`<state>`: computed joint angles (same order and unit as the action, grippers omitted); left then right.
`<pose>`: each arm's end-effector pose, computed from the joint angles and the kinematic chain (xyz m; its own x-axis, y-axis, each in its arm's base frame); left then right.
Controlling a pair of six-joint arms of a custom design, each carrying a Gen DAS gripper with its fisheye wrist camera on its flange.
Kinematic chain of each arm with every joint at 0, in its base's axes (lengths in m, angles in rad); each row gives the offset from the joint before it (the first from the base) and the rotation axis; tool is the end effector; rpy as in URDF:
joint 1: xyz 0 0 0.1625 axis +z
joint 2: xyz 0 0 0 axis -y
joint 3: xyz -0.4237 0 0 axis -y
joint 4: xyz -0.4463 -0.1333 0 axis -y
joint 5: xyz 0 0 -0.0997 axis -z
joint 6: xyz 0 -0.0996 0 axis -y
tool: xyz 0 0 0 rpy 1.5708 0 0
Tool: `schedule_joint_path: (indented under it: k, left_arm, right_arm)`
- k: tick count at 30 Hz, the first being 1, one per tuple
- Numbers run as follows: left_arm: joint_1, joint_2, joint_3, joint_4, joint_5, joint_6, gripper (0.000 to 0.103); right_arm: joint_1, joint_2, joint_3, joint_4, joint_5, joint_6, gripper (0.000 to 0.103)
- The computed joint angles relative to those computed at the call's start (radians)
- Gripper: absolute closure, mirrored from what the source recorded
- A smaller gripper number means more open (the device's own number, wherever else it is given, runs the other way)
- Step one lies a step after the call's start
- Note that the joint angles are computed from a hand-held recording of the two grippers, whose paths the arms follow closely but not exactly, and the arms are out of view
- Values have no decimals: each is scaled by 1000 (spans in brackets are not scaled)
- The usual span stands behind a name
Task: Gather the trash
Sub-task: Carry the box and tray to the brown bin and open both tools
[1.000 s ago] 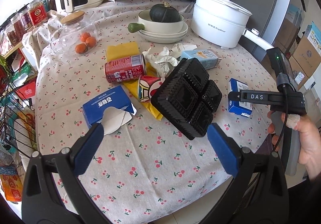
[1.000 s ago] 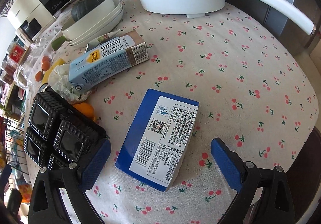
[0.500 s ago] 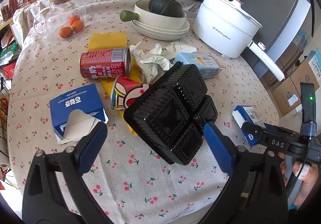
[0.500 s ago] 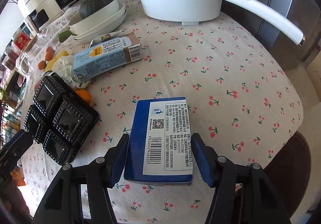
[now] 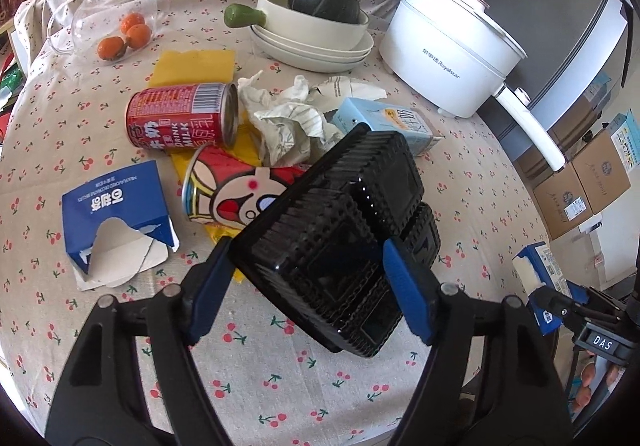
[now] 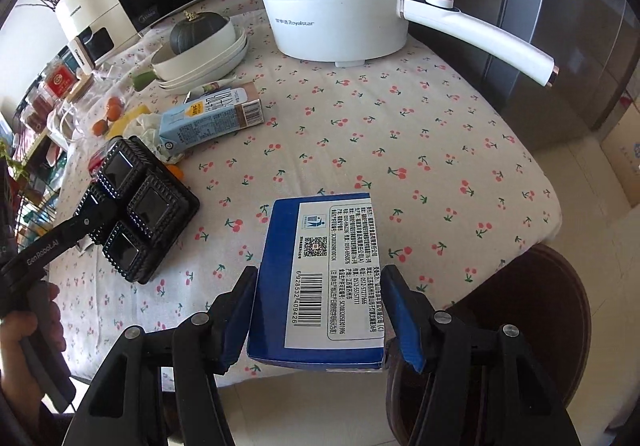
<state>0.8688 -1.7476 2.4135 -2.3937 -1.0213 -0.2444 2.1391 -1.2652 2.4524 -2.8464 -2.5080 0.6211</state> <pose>-0.1092 -0.4161 0.2356 -0.8373 0.2913 -0.4627 0.4485 0.8499 -0.2765 0.2595 -0.3078 0.1028 -0.7489 0.2782 0.6015 -0.1233 0.8333 -0.5390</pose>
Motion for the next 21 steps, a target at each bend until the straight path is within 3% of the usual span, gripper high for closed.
schedule_joint_path:
  k: [11, 21]
  left_arm:
    - [-54, -93, 19, 38, -83, -10, 28]
    - [-163, -145, 63, 79, -180, -46, 28]
  right_arm:
    - [77, -177, 99, 69, -38, 107, 40]
    - [111, -470, 228, 386, -98, 353, 40]
